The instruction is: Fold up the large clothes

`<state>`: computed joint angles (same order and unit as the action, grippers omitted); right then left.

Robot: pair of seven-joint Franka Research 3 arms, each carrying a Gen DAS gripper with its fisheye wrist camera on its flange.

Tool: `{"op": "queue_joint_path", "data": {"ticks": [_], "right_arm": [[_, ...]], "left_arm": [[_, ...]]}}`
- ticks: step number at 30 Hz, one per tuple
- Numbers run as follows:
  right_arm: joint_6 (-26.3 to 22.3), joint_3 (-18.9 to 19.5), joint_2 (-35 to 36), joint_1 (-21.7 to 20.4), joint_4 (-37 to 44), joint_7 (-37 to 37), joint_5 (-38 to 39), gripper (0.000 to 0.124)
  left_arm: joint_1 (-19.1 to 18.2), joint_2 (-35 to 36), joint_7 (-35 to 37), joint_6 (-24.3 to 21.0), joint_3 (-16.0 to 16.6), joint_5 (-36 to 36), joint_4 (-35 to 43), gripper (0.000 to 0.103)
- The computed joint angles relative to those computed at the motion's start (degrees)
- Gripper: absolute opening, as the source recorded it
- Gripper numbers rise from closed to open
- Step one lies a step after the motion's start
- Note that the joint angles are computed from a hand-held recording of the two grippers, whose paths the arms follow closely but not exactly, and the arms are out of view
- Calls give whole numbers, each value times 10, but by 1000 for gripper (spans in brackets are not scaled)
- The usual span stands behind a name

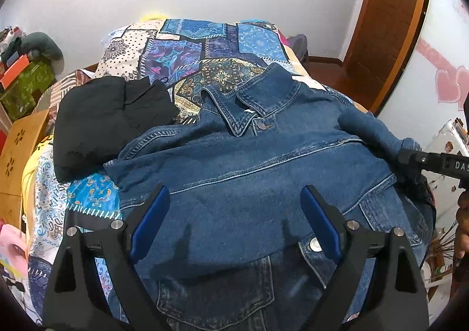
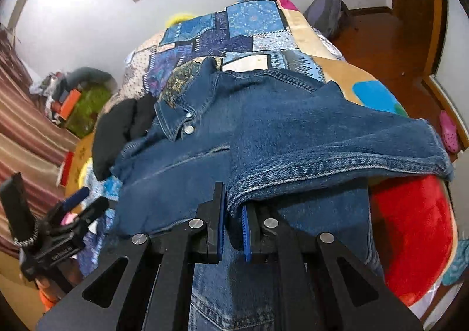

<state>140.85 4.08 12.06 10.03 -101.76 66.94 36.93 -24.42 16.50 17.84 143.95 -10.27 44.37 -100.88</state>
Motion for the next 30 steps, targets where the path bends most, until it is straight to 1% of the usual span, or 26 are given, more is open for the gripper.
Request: {"op": "queue_joint_path", "data": {"ticks": [2, 3, 6, 7, 8, 9, 10, 11, 12, 13, 14, 15, 17, 19, 26, 30], "right_arm": [[1, -4, -9, 5, -5, 9, -23, 10], [3, -4, -16, 2, -11, 4, -20, 11], [-2, -4, -23, 1, -8, 5, -7, 21], [-2, -5, -30, -3, -13, 0, 1, 29], [2, -6, -30, -2, -13, 3, 1, 39], [17, -8, -40, -2, -23, 3, 2, 45], [39, -9, -44, 0, -32, 6, 1, 53], [54, -10, -49, 1, -38, 8, 0, 58], [73, -13, -55, 1, -46, 14, -4, 60], [90, -16, -59, 2, -52, 25, -12, 66], [104, -21, -60, 1, -55, 44, -25, 75], [116, -23, -58, 1, -56, 62, -33, 79], [130, -28, -53, -5, -54, 90, -39, 81], [126, -32, -41, -13, -44, 112, -39, 81], [47, -29, 33, -54, 24, 181, 17, 81], [5, -20, 75, -75, 58, 203, 45, 81]], "left_arm": [[0, 0, -3, 1, 0, 0, -1, 91], [-1, 0, -4, 2, 0, 0, -1, 91], [-2, 1, -3, 2, -1, 0, 2, 91], [-3, 2, -1, 0, -1, 0, 3, 91], [-4, 3, 1, -2, -1, 1, 6, 91], [-5, 4, 3, -5, -1, 3, 8, 91], [-6, 5, 4, -7, -1, 4, 11, 91], [-7, 6, 5, -9, -1, 4, 13, 91], [-8, 7, 6, -12, -1, 5, 16, 91], [-9, 8, 6, -15, 0, 6, 19, 91], [-10, 10, 8, -17, 0, 6, 22, 91], [-10, 12, 9, -18, 0, 5, 24, 91], [-11, 17, 10, -18, 0, 3, 30, 91], [-11, 25, 15, -19, 0, -3, 39, 91], [-16, 54, 49, -34, 2, -28, 73, 91], [-18, 65, 64, -38, 5, -42, 85, 91]]}}
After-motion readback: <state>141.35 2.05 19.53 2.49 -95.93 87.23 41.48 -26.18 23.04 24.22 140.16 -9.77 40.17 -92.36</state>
